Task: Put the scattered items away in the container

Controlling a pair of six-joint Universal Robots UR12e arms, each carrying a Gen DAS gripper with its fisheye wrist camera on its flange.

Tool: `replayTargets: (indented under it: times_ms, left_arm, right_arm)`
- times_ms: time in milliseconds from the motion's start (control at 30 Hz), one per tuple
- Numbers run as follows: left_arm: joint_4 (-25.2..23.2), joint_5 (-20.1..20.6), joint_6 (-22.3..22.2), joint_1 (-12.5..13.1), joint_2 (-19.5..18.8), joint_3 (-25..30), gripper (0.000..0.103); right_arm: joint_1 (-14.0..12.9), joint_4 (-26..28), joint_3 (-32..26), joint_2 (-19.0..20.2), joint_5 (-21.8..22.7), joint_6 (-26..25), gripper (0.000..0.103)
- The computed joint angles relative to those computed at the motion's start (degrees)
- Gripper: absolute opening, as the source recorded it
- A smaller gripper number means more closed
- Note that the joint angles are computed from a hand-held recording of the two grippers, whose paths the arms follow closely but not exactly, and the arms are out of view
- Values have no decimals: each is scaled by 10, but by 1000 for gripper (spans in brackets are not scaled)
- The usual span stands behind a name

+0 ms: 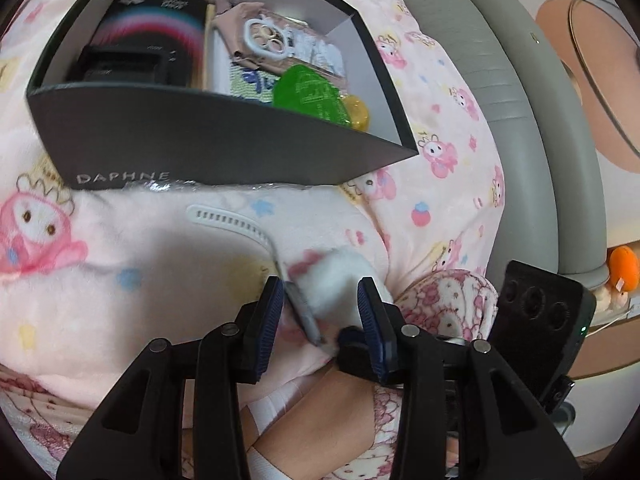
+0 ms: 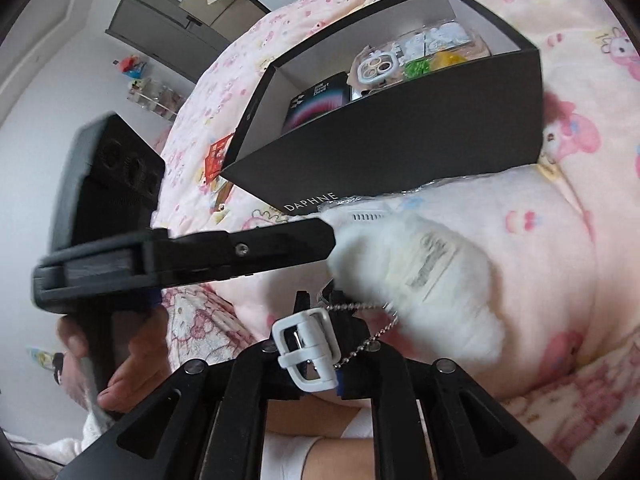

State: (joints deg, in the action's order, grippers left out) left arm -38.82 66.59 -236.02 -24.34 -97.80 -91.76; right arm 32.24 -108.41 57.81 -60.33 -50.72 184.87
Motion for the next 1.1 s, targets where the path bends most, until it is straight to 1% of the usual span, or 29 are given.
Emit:
replayTargets:
  times_ms: [33, 133, 167, 200, 233, 300, 333, 367, 400, 433, 467, 600, 667, 733, 767, 800, 833, 900, 933, 967, 1033, 1100]
  left_arm:
    - [9, -1, -7, 1, 3, -6, 38]
    - [7, 14, -9, 3, 12, -11, 38]
    - [15, 23, -11, 5, 19, -15, 39]
    - [31, 28, -17, 6, 25, -22, 42]
    - [40, 31, -20, 9, 31, -26, 43]
    - [33, 52, -13, 11, 45, -32, 43]
    - [31, 57, -12, 13, 49, -34, 43]
    - [33, 57, -14, 15, 53, -38, 43]
    - [41, 51, -19, 16, 56, -46, 43]
    - [48, 47, -23, 17, 58, -51, 43]
    - [57, 41, -26, 17, 60, -58, 43]
    - [67, 23, -29, 18, 59, -68, 43]
    - [89, 9, -36, 21, 59, -74, 43]
    - [115, 1, -47, 22, 58, -79, 43]
    - [120, 1, -48, 22, 59, -81, 43]
    - [118, 4, -45, 21, 59, -81, 43]
    - [118, 6, -44, 20, 60, -81, 43]
    - [116, 3, -46, 21, 62, -84, 43]
    - [108, 3, -45, 21, 62, -83, 44]
    - [90, 7, -42, 20, 61, -80, 44]
    - [72, 7, -38, 20, 60, -79, 44]
    - [67, -1, -37, 21, 57, -80, 44]
  right_arm:
    - [0, -5, 0, -1, 4, 3, 10]
    - [5, -18, -8, 0, -3, 0, 13]
    - [7, -22, -19, 5, 6, -4, 13]
    - [7, -38, -19, 5, 26, -8, 13]
    - [9, -47, -23, 5, 35, -8, 13]
    - [9, -68, -25, 9, 58, -3, 13]
    - [12, -62, -36, 15, 49, -3, 13]
    - [17, -38, -51, 20, 22, -14, 13]
    - [22, -21, -61, 23, 1, -22, 13]
    - [23, -15, -58, 20, -10, -26, 13]
    - [23, -13, -56, 19, -7, -24, 14]
    - [15, -73, -20, 2, 35, -4, 14]
    - [15, -106, -9, -5, 36, -5, 14]
    - [19, -110, -15, -4, 21, -21, 14]
    - [21, -111, -16, -4, 17, -24, 15]
    - [21, -113, -16, -4, 26, -25, 16]
    - [19, -120, -13, -4, 44, -24, 17]
    - [16, -151, -4, -7, 69, -8, 17]
    - [14, -160, -3, -5, 83, -1, 17]
    - [13, -168, -5, -4, 91, 6, 17]
    - [13, -174, -11, 1, 93, 13, 17]
    - [14, -172, -17, 5, 96, 14, 19]
